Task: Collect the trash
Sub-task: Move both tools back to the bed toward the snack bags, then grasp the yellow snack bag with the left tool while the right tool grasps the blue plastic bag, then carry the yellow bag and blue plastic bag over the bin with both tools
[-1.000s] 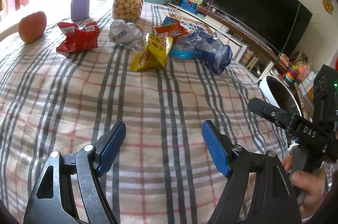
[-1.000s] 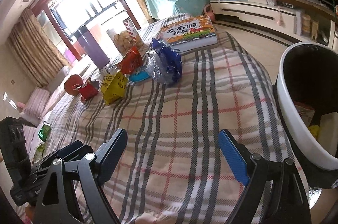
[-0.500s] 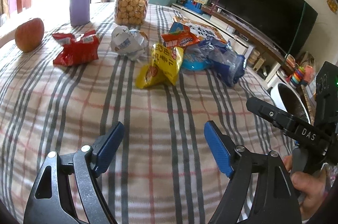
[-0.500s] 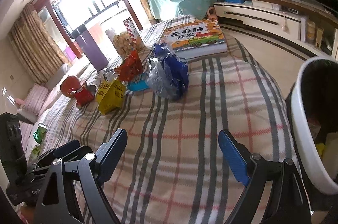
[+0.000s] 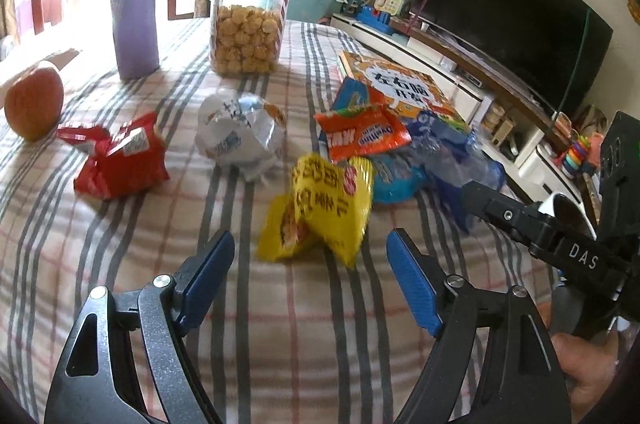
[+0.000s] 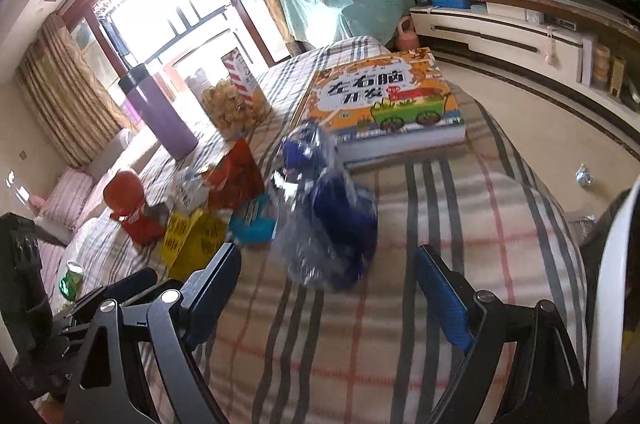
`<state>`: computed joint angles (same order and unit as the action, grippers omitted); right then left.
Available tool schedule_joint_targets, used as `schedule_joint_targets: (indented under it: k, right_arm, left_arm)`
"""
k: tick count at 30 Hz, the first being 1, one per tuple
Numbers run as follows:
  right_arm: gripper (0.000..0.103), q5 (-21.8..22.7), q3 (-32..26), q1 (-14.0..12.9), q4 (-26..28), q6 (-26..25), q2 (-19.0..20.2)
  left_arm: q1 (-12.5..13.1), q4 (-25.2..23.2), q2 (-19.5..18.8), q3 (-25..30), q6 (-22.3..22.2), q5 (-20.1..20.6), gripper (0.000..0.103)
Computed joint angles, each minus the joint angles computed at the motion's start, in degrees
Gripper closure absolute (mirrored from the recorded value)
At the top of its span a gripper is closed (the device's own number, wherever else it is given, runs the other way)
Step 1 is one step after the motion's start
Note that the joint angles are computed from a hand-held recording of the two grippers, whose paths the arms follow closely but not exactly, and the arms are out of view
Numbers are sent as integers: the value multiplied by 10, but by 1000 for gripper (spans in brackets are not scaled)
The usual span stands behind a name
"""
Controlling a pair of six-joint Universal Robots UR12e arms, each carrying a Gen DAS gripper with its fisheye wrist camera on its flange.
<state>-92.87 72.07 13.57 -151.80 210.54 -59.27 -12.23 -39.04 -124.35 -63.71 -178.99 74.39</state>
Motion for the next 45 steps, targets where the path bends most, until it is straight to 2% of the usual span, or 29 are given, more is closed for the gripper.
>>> schedule_joint_targets:
  k: [1, 3, 5, 6, 7, 9, 10, 13, 23, 32, 45]
  right_arm:
    - [14, -3, -2, 0, 0, 2, 1]
    - [15, -3, -4, -2, -1, 5, 4]
    - [29, -7, -6, -2, 0, 1, 5]
    - [47, -7, -8, -1, 7, -3, 6]
    - [57, -5, -8, -1, 12, -6, 5]
    - [59, -9, -4, 1, 8, -11, 2]
    - [61, -12, 0, 2, 6, -13, -2]
    - [62, -6, 24, 4, -12, -8, -17]
    - [62, -15, 113, 11, -67, 24, -76]
    - [62, -48, 182, 17, -97, 60, -127]
    - [62, -87, 242, 15, -121, 87, -175]
  left_arm:
    - [0, 0, -2, 3, 1, 1, 23]
    - [1, 0, -4, 5, 2, -8, 34]
    - [1, -16, -6, 11, 8, -16, 67]
    - [1, -23, -6, 11, 12, -24, 74]
    - [1, -24, -4, 9, 15, -26, 75]
    - [1, -9, 3, -4, 18, -28, 77]
    - [1, -5, 7, -11, 20, -33, 83]
    - [3, 4, 22, -34, 18, -49, 86]
    - [0, 25, 68, -100, 31, -100, 88]
    - [-17, 20, 89, -124, 70, -131, 93]
    - [-39, 17, 100, -134, 109, -154, 95]
